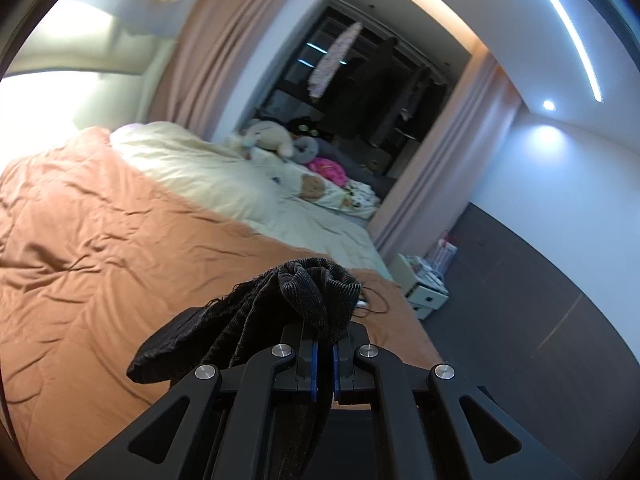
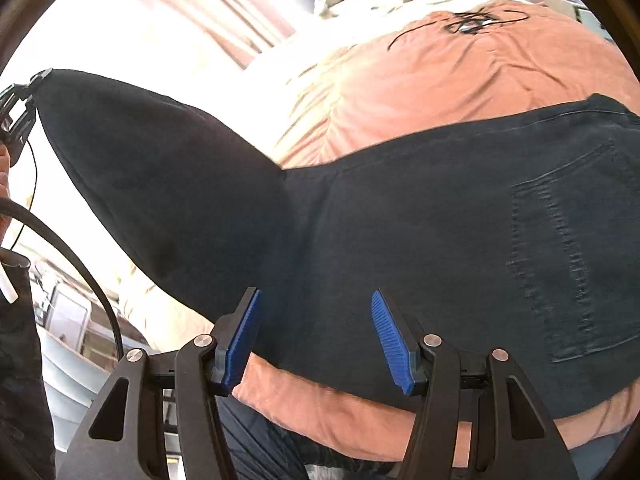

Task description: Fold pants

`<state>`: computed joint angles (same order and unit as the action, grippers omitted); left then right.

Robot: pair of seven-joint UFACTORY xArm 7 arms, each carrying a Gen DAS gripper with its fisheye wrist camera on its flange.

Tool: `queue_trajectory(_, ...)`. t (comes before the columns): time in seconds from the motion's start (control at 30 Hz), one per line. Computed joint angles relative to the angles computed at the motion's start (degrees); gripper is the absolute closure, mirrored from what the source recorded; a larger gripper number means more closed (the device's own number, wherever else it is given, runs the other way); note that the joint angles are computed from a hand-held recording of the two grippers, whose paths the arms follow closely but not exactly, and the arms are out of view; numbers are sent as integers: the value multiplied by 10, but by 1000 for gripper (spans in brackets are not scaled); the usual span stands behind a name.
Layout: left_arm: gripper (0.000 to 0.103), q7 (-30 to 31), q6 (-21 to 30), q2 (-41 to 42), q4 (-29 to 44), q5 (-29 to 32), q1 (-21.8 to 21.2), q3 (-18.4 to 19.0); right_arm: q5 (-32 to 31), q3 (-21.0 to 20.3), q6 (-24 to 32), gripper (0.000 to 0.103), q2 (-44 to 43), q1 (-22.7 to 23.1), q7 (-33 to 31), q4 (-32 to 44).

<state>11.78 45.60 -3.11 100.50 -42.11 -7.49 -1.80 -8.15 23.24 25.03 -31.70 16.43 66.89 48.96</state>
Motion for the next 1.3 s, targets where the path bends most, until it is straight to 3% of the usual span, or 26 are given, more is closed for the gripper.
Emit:
queue_trajectory(0.57, 98, -136, 45, 134, 222, 154, -91, -85, 52, -8, -18, 48, -206, -6, 42, -161)
queue_trajectory(1.03, 98, -222, 148, 361, 529, 269, -225, -106, 79, -23, 80, 48, -372, 2, 56, -230)
queue_trajectory(1.2, 98, -218, 141, 377, 504, 263, -247, -116, 85, -26, 136, 48, -449, 1, 59, -246)
queue_trajectory(1.3, 98, -202, 122, 372, 450, 246, -257, -127, 90, -19, 182, 48, -489, -2, 64, -244)
